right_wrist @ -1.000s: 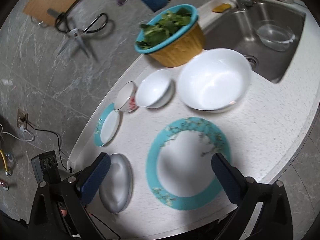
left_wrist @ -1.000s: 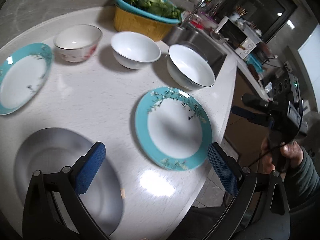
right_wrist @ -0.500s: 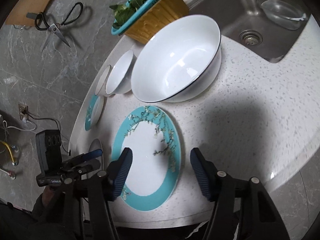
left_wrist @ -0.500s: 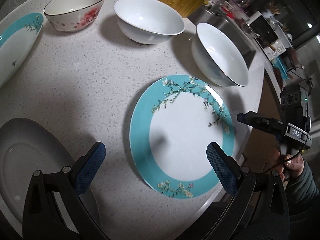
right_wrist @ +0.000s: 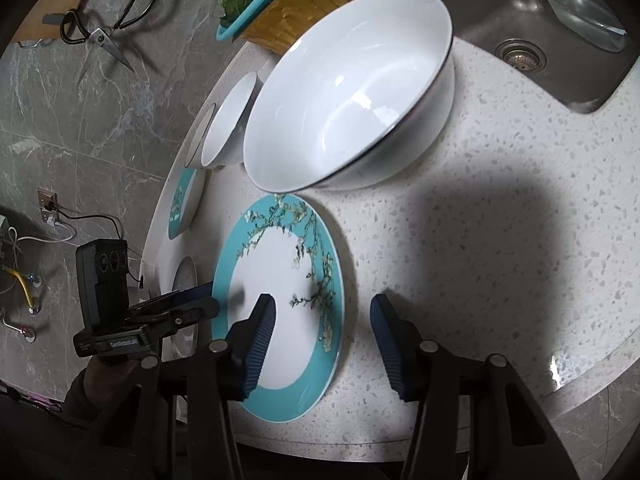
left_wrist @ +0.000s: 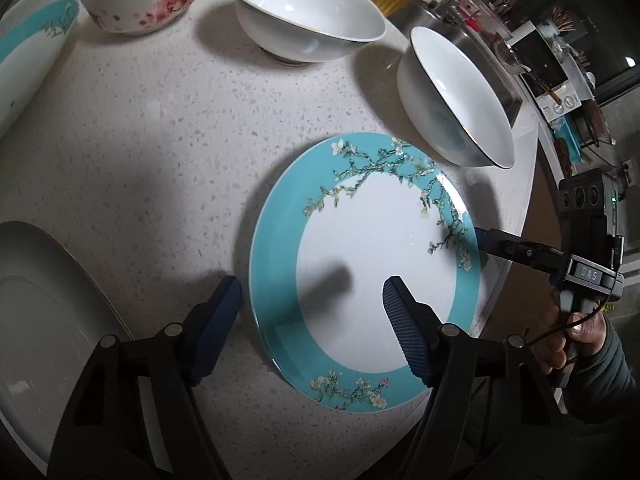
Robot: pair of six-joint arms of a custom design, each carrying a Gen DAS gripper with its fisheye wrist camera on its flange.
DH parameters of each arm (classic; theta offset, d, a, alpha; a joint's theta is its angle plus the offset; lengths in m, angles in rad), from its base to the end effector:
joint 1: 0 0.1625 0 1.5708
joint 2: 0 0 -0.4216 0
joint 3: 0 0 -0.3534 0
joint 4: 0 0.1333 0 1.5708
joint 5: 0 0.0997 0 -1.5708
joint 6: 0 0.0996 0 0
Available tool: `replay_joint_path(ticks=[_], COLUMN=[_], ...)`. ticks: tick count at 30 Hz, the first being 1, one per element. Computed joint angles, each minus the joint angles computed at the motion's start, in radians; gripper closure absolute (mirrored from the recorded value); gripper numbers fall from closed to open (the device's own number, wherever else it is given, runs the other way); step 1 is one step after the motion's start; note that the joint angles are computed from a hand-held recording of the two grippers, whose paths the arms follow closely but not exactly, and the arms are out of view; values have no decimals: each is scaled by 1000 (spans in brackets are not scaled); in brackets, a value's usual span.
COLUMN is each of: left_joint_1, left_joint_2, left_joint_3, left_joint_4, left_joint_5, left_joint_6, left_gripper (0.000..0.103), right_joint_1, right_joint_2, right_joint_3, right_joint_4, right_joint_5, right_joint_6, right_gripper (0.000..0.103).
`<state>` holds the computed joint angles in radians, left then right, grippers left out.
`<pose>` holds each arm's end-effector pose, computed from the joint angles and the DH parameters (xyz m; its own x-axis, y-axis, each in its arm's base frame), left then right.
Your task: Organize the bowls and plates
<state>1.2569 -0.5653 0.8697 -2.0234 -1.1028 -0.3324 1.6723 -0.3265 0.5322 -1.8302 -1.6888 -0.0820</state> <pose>-0.0790 -0.8206 0.2092 -0.9215 -0.1064 -0.3735 0.0050 0.9585 -0.2852 0.2071 -0.8334 0.1321 -0.9770 -0.1754 0.1216 -0.1818 0.9824 -0.0439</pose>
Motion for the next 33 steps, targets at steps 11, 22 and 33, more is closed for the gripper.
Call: replay_joint_path(ticks=[11, 22, 33], left_joint_1=[1, 5, -1], left_joint_2=[16, 20, 31], left_joint_3=[-25, -35, -55], left_joint_4=[4, 16, 46], left_joint_5=[-14, 51, 73], left_joint_6=[5, 14, 14], left_gripper=[43, 86, 86], right_joint_1=[11, 26, 43], right_joint_2=[46, 91, 130], right_joint_3=[-78, -171, -255], right_joint_4=[66, 115, 182], right_joint_5=[-5, -114, -158], right_joint_6=[7, 50, 77], right_gripper=[60, 91, 91])
